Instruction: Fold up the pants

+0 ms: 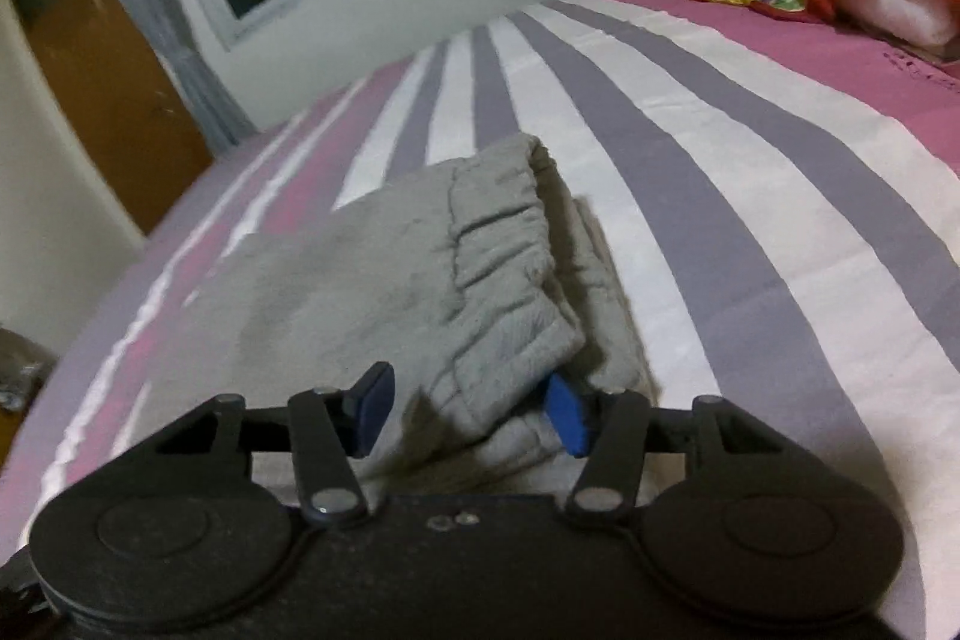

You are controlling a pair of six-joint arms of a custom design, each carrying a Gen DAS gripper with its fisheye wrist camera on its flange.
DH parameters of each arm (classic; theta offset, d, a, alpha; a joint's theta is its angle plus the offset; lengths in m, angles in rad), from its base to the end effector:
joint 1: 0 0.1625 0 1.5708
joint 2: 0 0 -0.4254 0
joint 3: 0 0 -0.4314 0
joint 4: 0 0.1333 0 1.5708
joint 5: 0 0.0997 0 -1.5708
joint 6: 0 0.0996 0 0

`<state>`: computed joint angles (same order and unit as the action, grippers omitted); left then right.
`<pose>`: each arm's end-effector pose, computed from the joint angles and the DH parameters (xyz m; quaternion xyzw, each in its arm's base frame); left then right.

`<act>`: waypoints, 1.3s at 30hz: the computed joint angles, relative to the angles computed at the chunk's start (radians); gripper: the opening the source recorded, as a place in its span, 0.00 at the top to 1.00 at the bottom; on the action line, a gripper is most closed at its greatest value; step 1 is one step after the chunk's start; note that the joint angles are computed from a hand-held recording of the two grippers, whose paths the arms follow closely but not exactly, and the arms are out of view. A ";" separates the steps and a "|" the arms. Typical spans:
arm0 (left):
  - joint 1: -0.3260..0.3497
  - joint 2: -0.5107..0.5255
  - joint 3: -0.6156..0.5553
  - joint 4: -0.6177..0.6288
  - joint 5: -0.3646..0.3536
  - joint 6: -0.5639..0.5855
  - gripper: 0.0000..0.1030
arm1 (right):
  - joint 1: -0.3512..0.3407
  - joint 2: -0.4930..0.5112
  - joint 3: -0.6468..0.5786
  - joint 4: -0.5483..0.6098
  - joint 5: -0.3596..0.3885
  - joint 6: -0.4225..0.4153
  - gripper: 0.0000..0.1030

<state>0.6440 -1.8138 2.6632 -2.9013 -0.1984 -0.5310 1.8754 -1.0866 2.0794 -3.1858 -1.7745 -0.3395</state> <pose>-0.0853 -0.3528 0.2802 -0.0003 0.7664 -0.5473 0.3362 0.2794 -0.5113 0.1565 0.2702 -0.9082 0.3028 0.1021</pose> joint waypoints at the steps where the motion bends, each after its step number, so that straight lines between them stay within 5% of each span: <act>1: 0.001 0.002 0.001 -0.010 0.001 0.003 0.08 | 0.004 0.002 -0.002 -0.002 0.008 0.002 0.58; 2: 0.001 0.003 0.002 -0.025 -0.001 0.010 0.08 | 0.001 -0.005 -0.002 0.005 0.044 0.008 0.81; 6: -0.002 0.035 0.007 -0.103 0.012 0.046 0.08 | -0.021 -0.067 0.083 -0.183 0.207 -0.009 0.82; 8: 0.008 0.039 0.002 -0.095 0.004 0.044 0.07 | -0.025 -0.073 0.089 -0.150 0.163 -0.020 0.81; 10: 0.009 0.036 0.001 -0.085 0.002 0.036 0.07 | -0.040 -0.063 0.053 0.003 0.076 0.045 0.77; 11: 0.008 0.033 0.002 -0.070 0.004 0.025 0.07 | -0.056 -0.077 0.056 0.034 0.096 0.082 0.76; 12: 0.009 0.034 0.001 -0.066 0.005 0.020 0.07 | -0.075 -0.103 0.076 0.023 0.149 0.098 0.71; 13: 0.009 0.037 0.001 -0.072 0.005 0.023 0.07 | -0.082 -0.124 0.106 -0.029 0.171 0.112 0.56; 14: 0.011 0.041 -0.001 -0.074 0.005 0.025 0.07 | -0.089 -0.141 0.132 -0.075 0.190 0.125 0.29; 16: 0.016 0.055 -0.005 -0.088 0.007 0.037 0.07 | -0.116 -0.176 0.166 -0.087 0.248 0.163 0.19; 24: 0.010 0.104 -0.003 -0.202 0.022 0.105 0.07 | -0.124 -0.107 0.086 0.046 0.229 0.210 0.34; 26: 0.012 0.093 -0.004 -0.172 0.020 0.081 0.07 | -0.099 -0.079 0.050 0.074 0.187 0.200 0.60; 27: 0.011 0.094 -0.004 -0.168 0.023 0.077 0.07 | -0.081 -0.092 0.067 0.058 0.173 0.191 0.61; 31: 0.012 0.110 -0.004 -0.205 0.023 0.098 0.06 | -0.094 -0.153 0.153 -0.102 0.323 0.135 0.64; 33: 0.016 0.111 -0.007 -0.192 0.021 0.091 0.05 | -0.088 -0.156 0.166 -0.094 0.249 0.102 0.64; 35: 0.018 0.110 -0.008 -0.181 0.018 0.090 0.05 | -0.111 -0.118 0.121 0.047 0.157 0.157 0.63; 39: 0.018 0.103 -0.009 -0.157 0.020 0.073 0.05 | -0.110 -0.148 0.124 0.080 0.177 0.143 0.61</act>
